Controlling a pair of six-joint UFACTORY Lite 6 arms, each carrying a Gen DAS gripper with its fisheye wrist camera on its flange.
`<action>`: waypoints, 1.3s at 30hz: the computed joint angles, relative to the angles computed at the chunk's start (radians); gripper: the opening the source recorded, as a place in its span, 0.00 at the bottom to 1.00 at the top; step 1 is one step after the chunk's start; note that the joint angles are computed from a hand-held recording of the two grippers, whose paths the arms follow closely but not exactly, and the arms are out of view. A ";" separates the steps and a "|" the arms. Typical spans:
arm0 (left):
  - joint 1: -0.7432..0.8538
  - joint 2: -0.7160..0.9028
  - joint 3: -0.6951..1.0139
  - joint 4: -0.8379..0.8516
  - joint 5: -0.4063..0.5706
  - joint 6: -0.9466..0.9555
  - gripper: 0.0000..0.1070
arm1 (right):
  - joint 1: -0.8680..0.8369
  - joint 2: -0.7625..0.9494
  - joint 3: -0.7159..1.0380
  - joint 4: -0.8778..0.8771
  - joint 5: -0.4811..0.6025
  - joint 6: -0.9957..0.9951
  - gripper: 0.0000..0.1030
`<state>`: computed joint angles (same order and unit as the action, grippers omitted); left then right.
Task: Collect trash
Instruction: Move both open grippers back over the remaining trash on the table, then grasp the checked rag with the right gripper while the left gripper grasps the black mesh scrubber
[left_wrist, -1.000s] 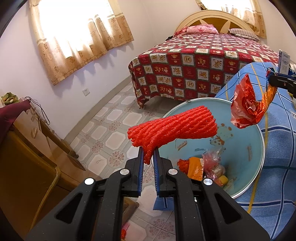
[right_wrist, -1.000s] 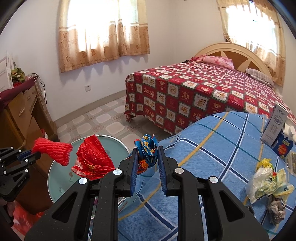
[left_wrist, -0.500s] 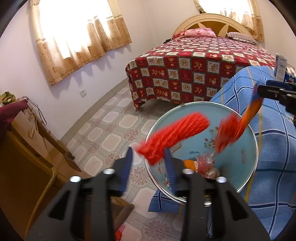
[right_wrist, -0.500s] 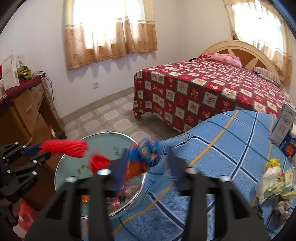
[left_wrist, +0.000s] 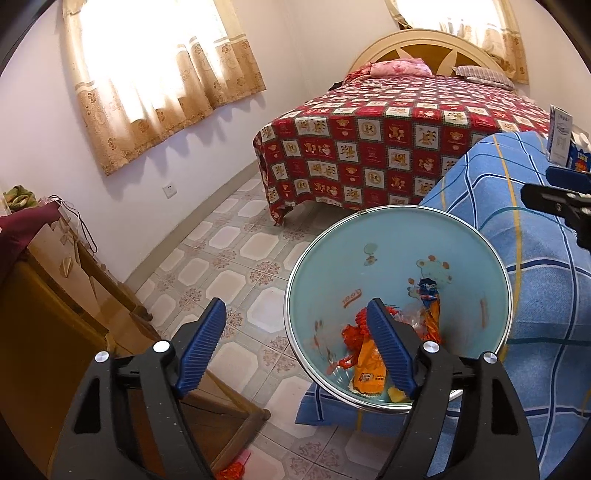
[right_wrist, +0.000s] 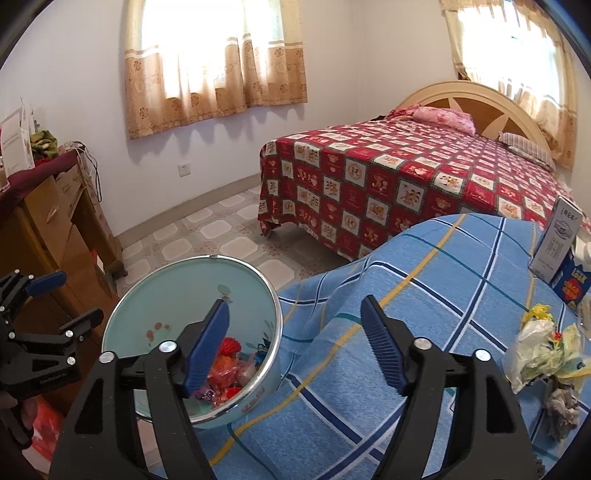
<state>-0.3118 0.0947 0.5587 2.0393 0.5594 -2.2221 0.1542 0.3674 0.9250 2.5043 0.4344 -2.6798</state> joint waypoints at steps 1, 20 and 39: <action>0.001 0.000 0.000 0.002 -0.002 -0.001 0.73 | -0.004 0.000 -0.002 -0.002 0.001 -0.002 0.73; -0.123 0.102 0.064 -0.090 -0.023 -0.013 0.91 | -0.243 -0.254 -0.288 -0.035 0.048 -0.124 0.84; -0.393 0.422 0.494 -0.345 -0.025 0.165 0.91 | -0.855 0.070 0.040 -0.624 0.057 0.348 0.78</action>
